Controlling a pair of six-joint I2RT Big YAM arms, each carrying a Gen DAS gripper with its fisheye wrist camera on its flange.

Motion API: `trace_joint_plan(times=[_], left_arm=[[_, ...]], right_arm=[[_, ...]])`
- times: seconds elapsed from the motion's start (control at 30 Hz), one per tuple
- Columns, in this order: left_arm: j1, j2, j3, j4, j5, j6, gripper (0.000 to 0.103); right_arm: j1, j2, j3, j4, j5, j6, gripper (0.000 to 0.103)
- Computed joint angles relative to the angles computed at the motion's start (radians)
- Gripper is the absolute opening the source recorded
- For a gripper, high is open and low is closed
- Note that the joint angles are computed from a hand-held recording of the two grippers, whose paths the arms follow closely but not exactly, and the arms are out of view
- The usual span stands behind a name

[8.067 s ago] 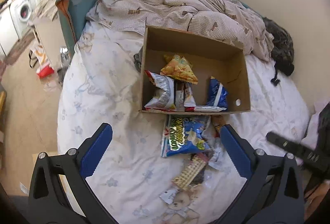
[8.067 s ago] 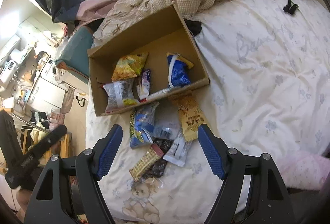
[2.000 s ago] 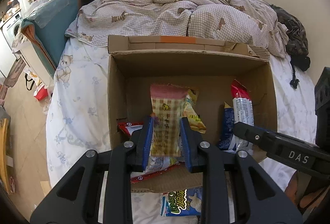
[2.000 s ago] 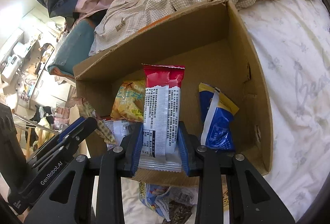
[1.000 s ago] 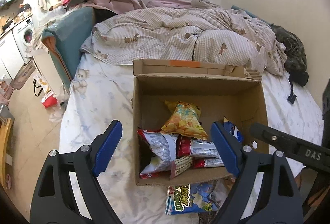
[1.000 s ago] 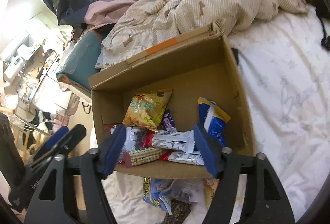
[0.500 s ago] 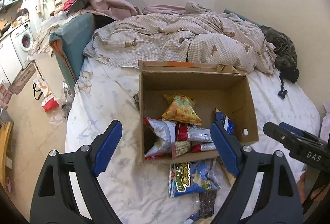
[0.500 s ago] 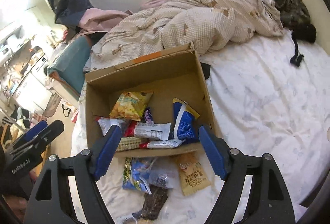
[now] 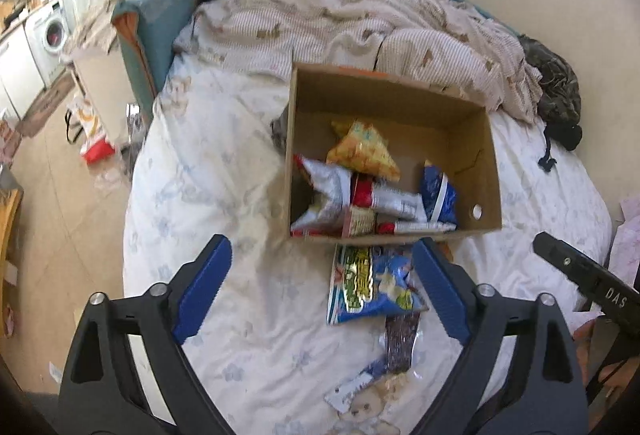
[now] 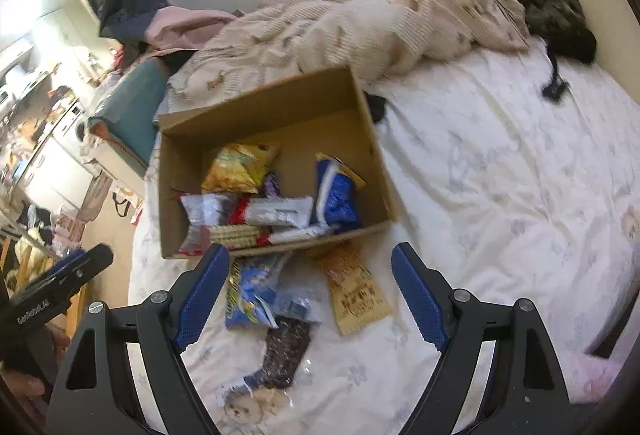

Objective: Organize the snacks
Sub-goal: 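Lower the left tool onto the blue-and-white stick packet and close on it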

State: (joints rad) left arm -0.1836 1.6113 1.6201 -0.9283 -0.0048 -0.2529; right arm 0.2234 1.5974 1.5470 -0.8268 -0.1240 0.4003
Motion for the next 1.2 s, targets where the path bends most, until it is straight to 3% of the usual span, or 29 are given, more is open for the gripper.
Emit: trace_joint_plan(times=[0.37,0.63,0.77,0.83,0.97,1.0,1.2], left_arm=[[-0.030,0.101,0.015,-0.197,0.088,0.024,0.092],[-0.119,0.229,0.062,-0.442,0.168,0.296,0.091],[-0.149,0.243,0.035,-0.452,0.107,0.359,0.090],[-0.156,0.248,0.026,-0.447,0.090,0.379,0.079],[-0.166,0.254,0.017,-0.452,0.067,0.400,0.035],[-0.169,0.247,0.008,-0.446,0.067,0.411,0.018],[-0.180,0.195,-0.037,-0.451,0.064,0.446,0.016]], right_arm=[[-0.052,0.026,-0.027,-0.101,-0.072,0.063,0.086],[-0.057,0.036,-0.028,-0.116,-0.106,0.053,0.086],[-0.061,0.053,-0.016,-0.128,-0.134,0.067,0.086],[-0.061,0.059,-0.012,-0.130,-0.144,0.071,0.086],[-0.055,0.067,-0.004,-0.134,-0.154,0.067,0.086],[-0.054,0.070,-0.002,-0.136,-0.155,0.066,0.086],[-0.057,0.083,0.007,-0.147,-0.176,0.078,0.086]])
